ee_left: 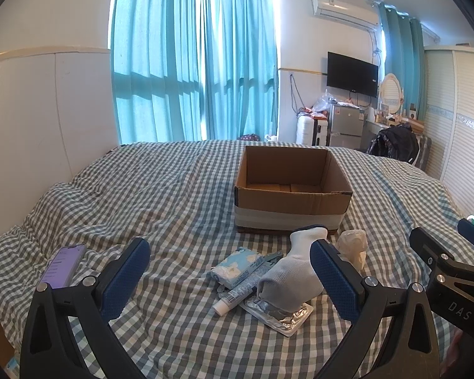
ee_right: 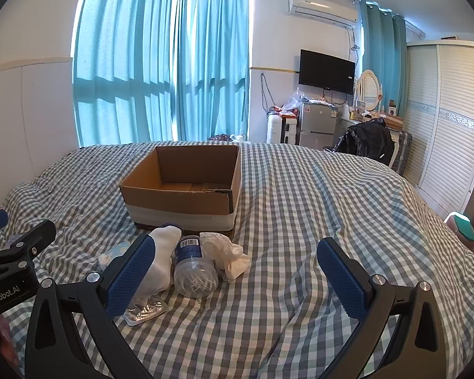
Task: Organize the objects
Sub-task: 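Move both grippers toward the items in front of the box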
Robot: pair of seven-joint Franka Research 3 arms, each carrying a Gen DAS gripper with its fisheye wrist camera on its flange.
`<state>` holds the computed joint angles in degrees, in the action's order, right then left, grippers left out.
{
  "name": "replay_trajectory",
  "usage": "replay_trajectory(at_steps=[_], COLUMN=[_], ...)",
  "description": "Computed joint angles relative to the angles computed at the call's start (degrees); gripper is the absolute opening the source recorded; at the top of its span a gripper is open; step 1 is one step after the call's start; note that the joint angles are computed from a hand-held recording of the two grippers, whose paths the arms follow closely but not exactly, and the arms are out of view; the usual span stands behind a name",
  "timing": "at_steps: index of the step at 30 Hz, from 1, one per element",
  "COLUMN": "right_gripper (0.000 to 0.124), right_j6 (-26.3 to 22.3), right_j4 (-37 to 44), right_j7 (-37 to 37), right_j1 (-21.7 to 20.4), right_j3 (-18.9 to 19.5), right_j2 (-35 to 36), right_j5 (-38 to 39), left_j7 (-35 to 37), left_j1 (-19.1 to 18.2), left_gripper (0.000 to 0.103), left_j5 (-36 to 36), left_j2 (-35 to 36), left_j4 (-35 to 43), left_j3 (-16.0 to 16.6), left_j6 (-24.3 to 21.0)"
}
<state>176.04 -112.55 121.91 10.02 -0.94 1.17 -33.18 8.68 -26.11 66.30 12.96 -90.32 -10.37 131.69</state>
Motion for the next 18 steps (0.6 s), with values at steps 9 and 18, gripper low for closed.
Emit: replay_trajectory(at_steps=[9, 18], right_gripper=[0.103, 0.103], right_j6=[-0.39, -2.34], right_j4=[0.29, 2.31], right_j7=[-1.68, -8.92], right_j1=[0.11, 1.55], right_j3=[-0.12, -0.76], right_j2=[0.54, 2.85], right_j5=[1.07, 7.15], left_j7=[0.82, 3.88], left_j1=[0.2, 0.5], left_gripper=[0.103, 0.103], left_j5=[-1.07, -4.24], left_j2=[0.34, 2.03], left_j4=[0.06, 0.89], left_j3=[0.09, 0.41], left_j6=[0.02, -1.05])
